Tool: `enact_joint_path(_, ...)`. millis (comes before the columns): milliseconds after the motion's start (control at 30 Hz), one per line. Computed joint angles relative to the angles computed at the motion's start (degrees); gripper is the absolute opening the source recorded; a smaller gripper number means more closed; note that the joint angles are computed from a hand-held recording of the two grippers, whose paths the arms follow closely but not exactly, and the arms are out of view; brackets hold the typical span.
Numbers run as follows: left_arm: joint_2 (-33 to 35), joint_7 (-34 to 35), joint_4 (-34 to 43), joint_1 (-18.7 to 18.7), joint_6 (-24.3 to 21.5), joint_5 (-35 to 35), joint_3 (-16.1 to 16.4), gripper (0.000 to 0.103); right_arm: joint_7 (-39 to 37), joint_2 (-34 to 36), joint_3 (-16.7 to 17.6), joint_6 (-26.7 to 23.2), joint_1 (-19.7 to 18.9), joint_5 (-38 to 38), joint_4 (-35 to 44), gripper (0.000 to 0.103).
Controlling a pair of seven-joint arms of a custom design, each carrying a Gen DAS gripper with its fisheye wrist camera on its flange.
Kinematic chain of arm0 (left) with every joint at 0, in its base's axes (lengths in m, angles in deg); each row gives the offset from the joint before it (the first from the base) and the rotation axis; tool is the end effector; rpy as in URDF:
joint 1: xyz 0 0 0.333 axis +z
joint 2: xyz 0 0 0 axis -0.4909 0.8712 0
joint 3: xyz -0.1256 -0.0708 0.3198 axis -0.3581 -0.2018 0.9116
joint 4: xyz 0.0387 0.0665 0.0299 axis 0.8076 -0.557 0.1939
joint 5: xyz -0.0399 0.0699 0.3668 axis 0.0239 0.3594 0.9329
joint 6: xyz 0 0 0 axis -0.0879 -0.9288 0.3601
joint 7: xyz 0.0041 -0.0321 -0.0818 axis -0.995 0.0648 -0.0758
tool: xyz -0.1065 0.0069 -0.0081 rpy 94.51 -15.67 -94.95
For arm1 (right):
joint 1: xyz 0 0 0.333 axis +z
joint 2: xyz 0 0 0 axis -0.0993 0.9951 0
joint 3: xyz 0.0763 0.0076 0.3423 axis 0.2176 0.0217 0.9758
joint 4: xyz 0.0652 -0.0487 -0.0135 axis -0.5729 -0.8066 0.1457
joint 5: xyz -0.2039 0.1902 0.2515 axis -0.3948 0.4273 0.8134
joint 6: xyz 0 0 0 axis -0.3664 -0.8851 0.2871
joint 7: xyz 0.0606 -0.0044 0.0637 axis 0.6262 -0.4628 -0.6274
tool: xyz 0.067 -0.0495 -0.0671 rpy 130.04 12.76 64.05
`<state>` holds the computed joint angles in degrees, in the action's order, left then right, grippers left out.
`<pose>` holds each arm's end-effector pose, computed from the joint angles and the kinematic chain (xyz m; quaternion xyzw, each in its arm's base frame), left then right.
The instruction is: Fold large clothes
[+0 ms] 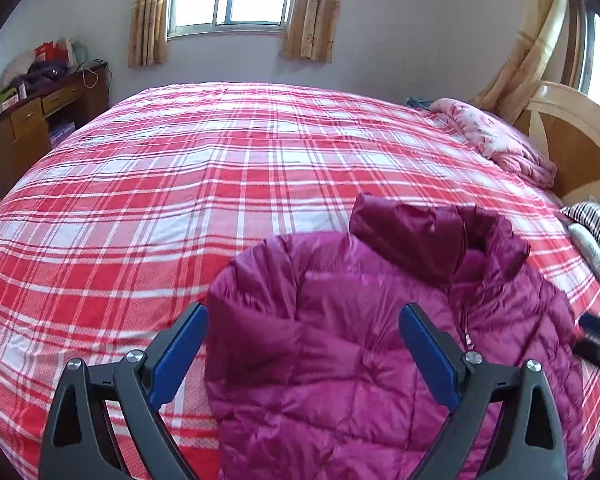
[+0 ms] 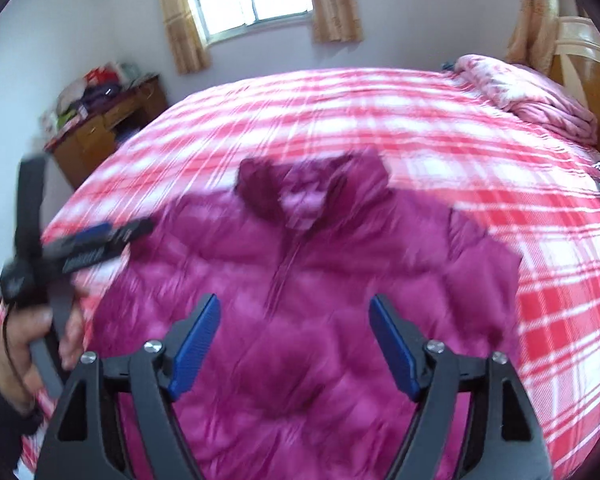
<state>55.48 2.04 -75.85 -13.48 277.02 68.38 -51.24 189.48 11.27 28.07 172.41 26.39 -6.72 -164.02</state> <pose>0.6561 -0.0636 0.3405 -0.6131 0.6776 -0.3502 0.2055 0.6048 0.2019 0.3698 -0.6398 0.6578 -0.2095 0.3377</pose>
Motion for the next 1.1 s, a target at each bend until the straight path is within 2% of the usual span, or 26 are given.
enact_joint_path(33, 0.19, -0.13, 0.94, -0.9, -0.64, -0.3, 0.72, 0.096, 0.03, 1.53, -3.45, -1.68, 2.33, 1.93, 2.85, 0.079)
enact_joint_path(67, 0.34, -0.21, 1.63, -2.07, -0.8, -0.76, 1.66, 0.096, 1.93, 3.21, -4.89, -3.32, 2.65, 1.53, 5.8, 0.079)
enact_joint_path(167, 1.09, -0.4, 3.46, -3.93, -2.01, -1.92, 2.84, 0.096, 4.68, 8.67, -3.8, -10.24, -1.26, 0.22, 16.19, 0.079)
enact_joint_path(267, 2.08, 0.66, 4.18, -0.44, -4.43, -2.21, -1.9, 0.096, 6.25, 14.52, -2.49, -16.81, -4.5, -1.72, 25.61, 0.079)
enact_joint_path(300, 2.45, 1.23, 4.61, 0.58, -5.56, -2.5, -3.52, 0.096, 6.84, 15.72, -2.0, -19.0, -5.21, -2.3, 27.99, 0.075)
enact_joint_path(333, 2.46, 1.75, 4.95, 0.4, -6.21, -3.0, -3.79, 0.096, 6.63, 17.1, -0.89, -21.12, -6.53, -2.96, 30.3, 0.066)
enact_joint_path(367, 2.4, 2.35, 5.39, -0.03, -6.77, -3.48, -3.77, 0.096, 6.5, 17.73, 0.02, -22.67, -7.45, -3.66, 31.39, 0.036)
enact_joint_path(400, 2.41, 3.09, 6.04, -0.64, -7.06, -3.87, -3.59, 0.096, 5.83, 17.86, 1.78, -23.37, -9.01, -3.91, 31.59, 0.021)
enact_joint_path(433, 2.35, 3.71, 6.94, -2.18, -7.01, -4.17, -2.39, 0.096, 5.92, 17.39, 2.58, -22.19, -9.61, -4.45, 30.41, 0.02)
enact_joint_path(500, 2.67, 4.46, 9.84, -6.38, -7.15, -4.71, 1.34, 0.096, 7.29, 15.45, 1.44, -18.58, -8.49, -6.95, 26.36, 0.014)
enact_joint_path(567, 3.97, 4.62, 13.43, -9.32, -7.4, -5.66, 3.85, 0.096, 8.05, 12.96, 0.59, -14.26, -7.83, -9.44, 21.24, 0.013)
enact_joint_path(633, 6.46, 4.35, 19.08, -11.25, -10.2, -7.04, 4.85, 0.096, 8.59, 11.44, 1.64, -12.39, -8.71, -10.55, 18.68, 0.012)
enact_joint_path(667, 7.77, 3.88, 22.01, -13.3, -11.28, -7.59, 6.6, 0.096, 8.56, 10.91, 2.55, -11.72, -9.57, -10.77, 17.7, 0.012)
enact_joint_path(733, 9.41, 1.69, 26.31, -20.17, -13.73, -7.24, 14.41, 0.096, 8.22, 10.48, 3.8, -10.77, -10.83, -11.13, 16.58, 0.011)
enact_joint_path(800, 11.52, -1.11, 30.32, -25.5, -19.68, -5.77, 20.84, 0.096, 8.5, 10.47, 3.54, -9.85, -10.86, -11.24, 15.83, 0.011)
enact_joint_path(833, 12.18, -4.13, 30.96, -28.71, -21.76, -4.1, 25.28, 0.096, 8.49, 10.59, 3.87, -9.43, -11.33, -11.07, 15.66, 0.011)
enact_joint_path(867, 12.38, -6.17, 30.35, -30.32, -22.63, -2.6, 27.71, 0.096, 8.33, 10.42, 4.6, -8.96, -12.12, -10.79, 15.11, 0.011)
enact_joint_path(967, 11.02, -9.37, 25.23, -31.59, -23.12, 1.15, 30.45, 0.096, 7.73, 10.43, 6.66, -7.83, -14.45, -9.72, 13.93, 0.01)
enact_joint_path(1033, 9.94, -9.46, 22.17, -30.05, -22.72, 2.58, 29.18, 0.096, 7.79, 10.81, 6.51, -7.45, -14.42, -9.04, 13.38, 0.01)
enact_joint_path(1100, 8.41, -9.3, 18.99, -28.91, -22.23, 3.91, 28.11, 0.096, 7.66, 11.37, 8.09, -6.97, -15.83, -8.1, 13.06, 0.01)
